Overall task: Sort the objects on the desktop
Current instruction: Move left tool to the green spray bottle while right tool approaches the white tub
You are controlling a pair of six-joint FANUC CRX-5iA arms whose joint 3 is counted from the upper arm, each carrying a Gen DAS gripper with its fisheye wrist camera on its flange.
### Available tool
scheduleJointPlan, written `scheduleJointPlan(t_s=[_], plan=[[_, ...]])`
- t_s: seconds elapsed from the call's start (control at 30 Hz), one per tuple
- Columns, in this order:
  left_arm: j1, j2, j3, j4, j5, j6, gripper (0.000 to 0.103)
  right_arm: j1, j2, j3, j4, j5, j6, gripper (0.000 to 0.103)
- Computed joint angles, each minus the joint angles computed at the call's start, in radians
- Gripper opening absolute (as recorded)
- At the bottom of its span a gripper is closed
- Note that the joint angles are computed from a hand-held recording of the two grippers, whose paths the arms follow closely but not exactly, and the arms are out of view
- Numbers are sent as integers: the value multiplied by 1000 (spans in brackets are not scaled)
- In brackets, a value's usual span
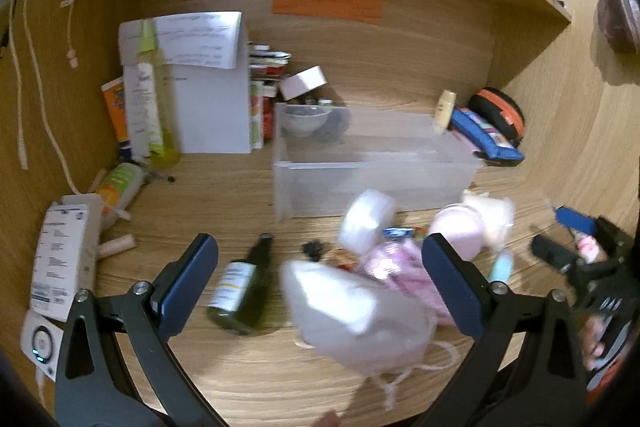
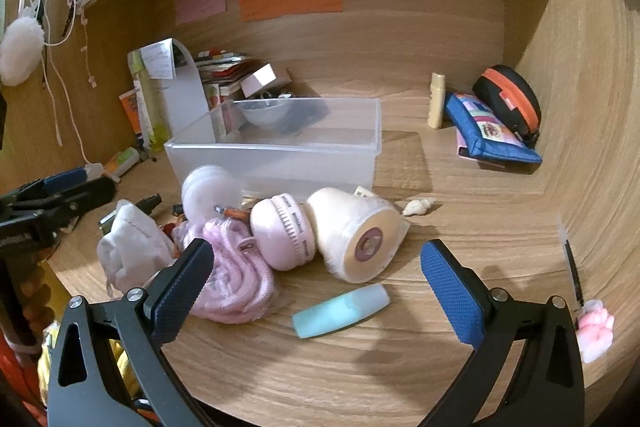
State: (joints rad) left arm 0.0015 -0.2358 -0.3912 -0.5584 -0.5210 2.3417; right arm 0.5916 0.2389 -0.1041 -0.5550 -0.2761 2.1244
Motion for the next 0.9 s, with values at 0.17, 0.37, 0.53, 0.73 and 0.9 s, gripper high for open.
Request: scheduleJointPlan(t_s=[0.17,0.37,0.53,0.73,0.9], plan=[[78,-55,-58,89,-5,-126,103,-28,12,27,7,-46,12,103],[206,-98,-161,317,25,-384,103,-30,23,17,144,-54,-107,103],[227,-69,-166,317,-18,-403,103,-26,47,6,270,-67,-213,103],[225,-23,-153,311,-20,-429,103,-39,82,39,239,-132,-158,103],[229,30,-129,320,-6,-438,97,-38,120,101,181,-161,-68,103]])
